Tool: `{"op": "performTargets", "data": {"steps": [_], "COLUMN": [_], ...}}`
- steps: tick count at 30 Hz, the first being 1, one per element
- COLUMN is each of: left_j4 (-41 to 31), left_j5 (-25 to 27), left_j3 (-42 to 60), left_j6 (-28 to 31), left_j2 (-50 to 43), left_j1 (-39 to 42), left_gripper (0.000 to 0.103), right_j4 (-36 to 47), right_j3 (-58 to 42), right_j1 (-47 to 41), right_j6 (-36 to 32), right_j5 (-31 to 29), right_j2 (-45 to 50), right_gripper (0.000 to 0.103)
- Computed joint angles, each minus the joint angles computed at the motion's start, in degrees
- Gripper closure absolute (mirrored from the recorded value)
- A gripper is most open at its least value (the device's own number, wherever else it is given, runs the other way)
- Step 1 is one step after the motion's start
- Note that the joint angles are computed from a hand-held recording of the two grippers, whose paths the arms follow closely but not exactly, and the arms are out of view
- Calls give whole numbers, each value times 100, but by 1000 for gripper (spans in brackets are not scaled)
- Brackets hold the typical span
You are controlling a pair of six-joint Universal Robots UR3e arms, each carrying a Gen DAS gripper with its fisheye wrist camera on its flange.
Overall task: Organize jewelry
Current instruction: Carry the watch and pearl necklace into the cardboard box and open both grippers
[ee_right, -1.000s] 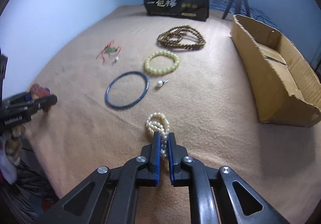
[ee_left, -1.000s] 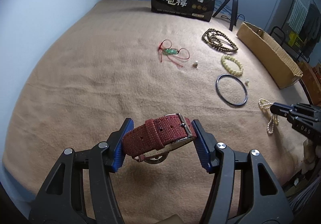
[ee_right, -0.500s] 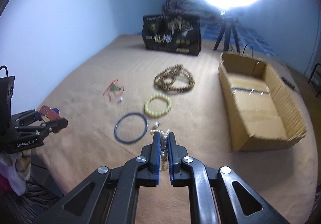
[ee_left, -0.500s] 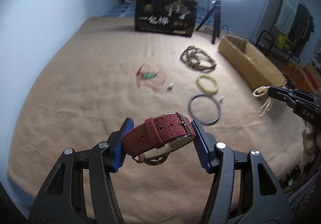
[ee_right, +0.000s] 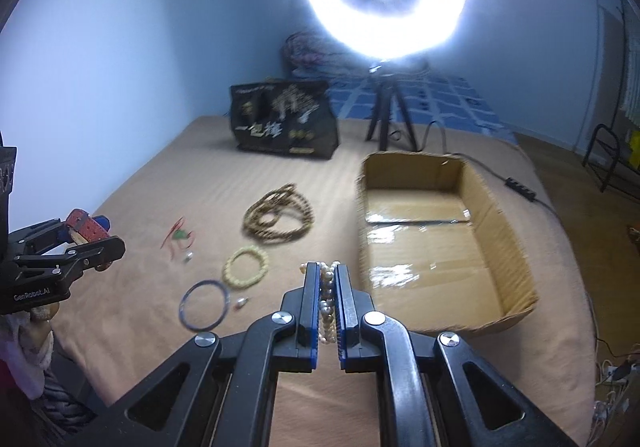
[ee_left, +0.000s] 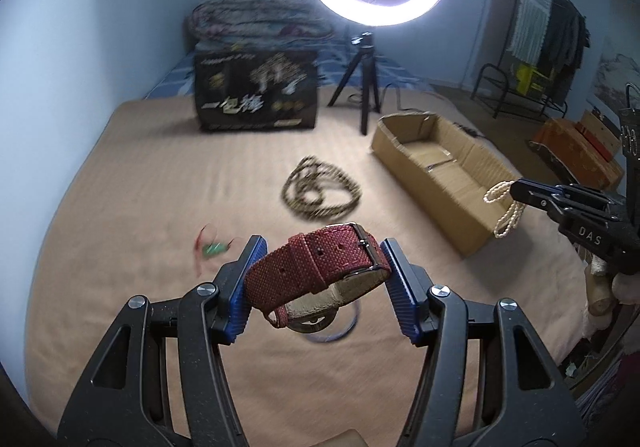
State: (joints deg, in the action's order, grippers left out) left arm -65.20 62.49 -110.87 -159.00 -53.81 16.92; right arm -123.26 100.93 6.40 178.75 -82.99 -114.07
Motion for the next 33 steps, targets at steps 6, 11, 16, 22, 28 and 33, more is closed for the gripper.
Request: {"op": "performTargets", "data": {"steps": [6,11,16,22,28,33], "left_j4": [1110,1621,1761,1727,1547,1335], "left_j5": [597,964,1160,1355,1570,1616], "left_j3": [830,1743,2934,4060,5021,5612], "left_j6": [-938,-1472,-1871,-2096,-2148,-2238], "left_j2": [-1525,-2774,-4119,-5383,-6331,-6866], "left_j1": [-1358,-2225,-2851,-3313,-3610,-3654], "left_gripper": [43,43,43,43,43,43], "right_j4": [274,365,484,467,353,226], "right_j3": [-308,-444,-429,-420,-356,-326], "right_j1": [-707,-1132,-1714,-2108,-2437,-2539], "right_j6": [-349,-574,-793,-942,-1023,-980], "right_j5": [263,336,618,754,907,938], "right_j2": [17,153,195,354,601,806], "right_gripper": [99,99,99,99,99,99]}}
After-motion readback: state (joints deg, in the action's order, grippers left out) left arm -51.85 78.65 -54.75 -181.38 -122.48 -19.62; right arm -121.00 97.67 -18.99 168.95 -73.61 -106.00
